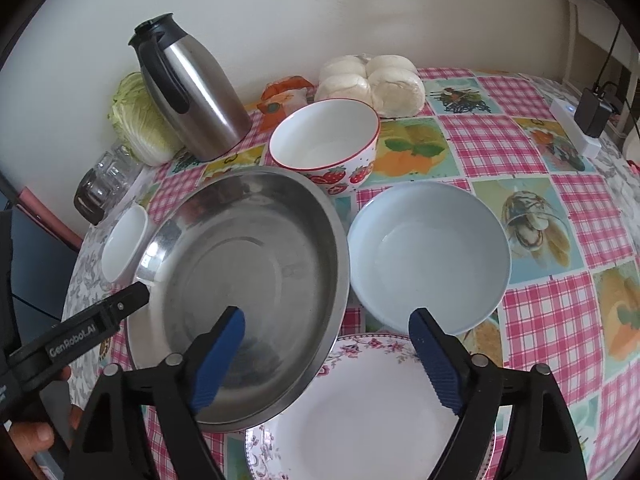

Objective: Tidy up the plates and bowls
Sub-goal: 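Lower the steel pan onto the tablecloth and open both tools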

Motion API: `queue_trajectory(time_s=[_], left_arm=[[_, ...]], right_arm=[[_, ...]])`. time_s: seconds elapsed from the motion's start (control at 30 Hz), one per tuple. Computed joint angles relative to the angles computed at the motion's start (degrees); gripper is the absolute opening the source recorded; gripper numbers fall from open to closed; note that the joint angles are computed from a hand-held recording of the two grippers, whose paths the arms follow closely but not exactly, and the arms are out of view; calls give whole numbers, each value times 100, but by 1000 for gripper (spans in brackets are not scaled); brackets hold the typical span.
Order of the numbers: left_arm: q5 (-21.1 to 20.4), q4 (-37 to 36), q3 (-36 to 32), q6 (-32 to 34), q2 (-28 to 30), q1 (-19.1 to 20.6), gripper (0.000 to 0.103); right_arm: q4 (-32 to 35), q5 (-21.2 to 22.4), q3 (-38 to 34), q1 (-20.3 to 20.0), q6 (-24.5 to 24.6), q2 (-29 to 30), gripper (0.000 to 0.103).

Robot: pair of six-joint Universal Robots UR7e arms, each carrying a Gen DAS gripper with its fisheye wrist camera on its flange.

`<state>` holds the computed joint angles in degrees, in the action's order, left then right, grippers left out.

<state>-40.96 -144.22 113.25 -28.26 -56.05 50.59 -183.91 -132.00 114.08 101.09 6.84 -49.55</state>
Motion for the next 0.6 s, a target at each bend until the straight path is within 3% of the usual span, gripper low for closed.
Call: queue_trajectory(time_s=[0.17, 0.3, 0.6], left_arm=[[199, -167, 76, 201, 63, -108, 90], [370, -329, 127, 344, 93, -172, 101], [419, -1051, 282, 766, 111, -283, 101]], right_arm=[[-199, -53, 44, 9, -13, 12, 102], [-399, -80, 72, 22, -130, 29, 103], [-1073, -48, 138, 61, -582, 102, 103]])
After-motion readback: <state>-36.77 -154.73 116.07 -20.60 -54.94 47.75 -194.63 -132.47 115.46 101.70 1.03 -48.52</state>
